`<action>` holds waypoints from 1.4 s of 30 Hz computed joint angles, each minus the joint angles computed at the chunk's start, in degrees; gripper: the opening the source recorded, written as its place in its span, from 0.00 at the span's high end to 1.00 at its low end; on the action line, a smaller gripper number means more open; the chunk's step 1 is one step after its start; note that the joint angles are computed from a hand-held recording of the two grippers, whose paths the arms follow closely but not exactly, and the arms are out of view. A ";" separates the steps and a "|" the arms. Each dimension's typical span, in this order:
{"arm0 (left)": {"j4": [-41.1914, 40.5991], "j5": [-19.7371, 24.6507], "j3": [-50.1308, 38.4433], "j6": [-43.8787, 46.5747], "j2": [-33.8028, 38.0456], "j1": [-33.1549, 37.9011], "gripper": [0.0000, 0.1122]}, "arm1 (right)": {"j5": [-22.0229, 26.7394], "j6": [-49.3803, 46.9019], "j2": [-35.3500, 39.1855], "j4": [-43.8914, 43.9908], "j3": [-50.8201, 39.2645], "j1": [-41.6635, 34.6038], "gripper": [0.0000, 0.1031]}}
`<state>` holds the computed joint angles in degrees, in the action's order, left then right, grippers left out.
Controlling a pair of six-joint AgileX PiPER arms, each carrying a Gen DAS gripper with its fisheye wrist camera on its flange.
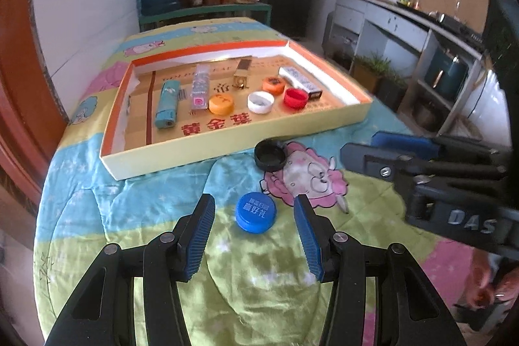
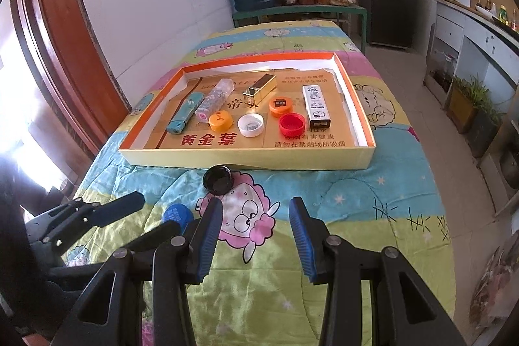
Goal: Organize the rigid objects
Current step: 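Grasp the blue cap with the left tool while the right tool grasps the black cap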
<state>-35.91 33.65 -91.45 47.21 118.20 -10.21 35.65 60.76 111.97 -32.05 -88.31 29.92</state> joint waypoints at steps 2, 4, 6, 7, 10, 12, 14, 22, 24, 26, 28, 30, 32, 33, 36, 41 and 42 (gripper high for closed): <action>3.85 -0.07 -1.39 -3.37 1.37 -0.85 0.53 | -0.31 0.05 -0.06 0.07 0.29 -0.23 0.59; 5.96 0.15 -2.73 -5.75 2.64 -1.23 0.53 | -0.63 0.13 -0.17 0.06 0.63 -0.46 0.59; 7.24 1.94 -4.82 -7.69 4.07 -1.25 0.53 | -0.85 0.05 -0.06 0.27 0.73 -0.74 0.59; 7.29 2.67 -5.55 -7.98 4.55 -1.17 0.53 | -0.96 -0.09 0.05 0.47 0.72 -0.88 0.59; 3.20 4.89 -6.65 -5.08 5.32 0.01 0.70 | -1.13 -0.78 0.43 1.32 0.54 -1.13 0.59; 0.87 6.89 -8.08 -4.28 6.21 1.12 0.73 | -1.35 -1.85 0.96 2.45 0.10 -1.30 0.59; -1.00 8.57 -9.20 -3.60 6.86 1.98 0.73 | -1.42 -2.65 1.53 3.13 -0.43 -1.30 0.59; -1.12 6.25 -6.33 -2.80 4.37 1.68 0.73 | -0.65 -6.85 3.38 6.09 -3.05 -1.41 0.59; -1.42 6.45 -6.22 -2.64 3.98 1.98 0.73 | -0.29 -7.95 3.94 6.84 -4.04 -1.46 0.59; -1.19 5.81 -5.66 -2.89 3.42 2.16 0.73 | 0.09 -8.93 4.58 7.51 -5.12 -1.44 0.59; -0.67 4.80 -5.04 -3.19 2.73 2.53 0.73 | 0.51 -9.90 5.30 8.12 -6.30 -1.39 0.59; -1.41 4.79 -4.92 -3.08 2.27 3.41 0.73 | 1.15 -10.99 6.15 8.73 -7.73 -1.30 0.59; -1.47 3.93 -4.38 -3.17 1.68 4.11 0.73 | 1.80 -12.08 7.08 9.41 -9.27 -1.17 0.59; -1.49 3.67 -4.35 -3.34 1.49 4.69 0.73 | 2.09 -12.66 7.48 9.81 -9.93 -1.17 0.59; -1.61 3.82 -5.05 -4.25 1.62 6.13 0.73 | 3.17 -14.10 9.16 10.58 -12.60 -0.97 0.59; -2.13 4.15 -5.69 -4.44 1.88 7.56 0.73 | 6.40 -16.63 13.75 11.43 -19.52 -0.63 0.59; -2.38 4.34 -5.74 -4.25 1.98 7.79 0.73 | 7.33 -17.24 14.98 11.48 -21.42 -0.54 0.59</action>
<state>-38.29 37.99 -97.19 42.96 120.18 -2.42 42.97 43.52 126.95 -20.57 -109.73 29.38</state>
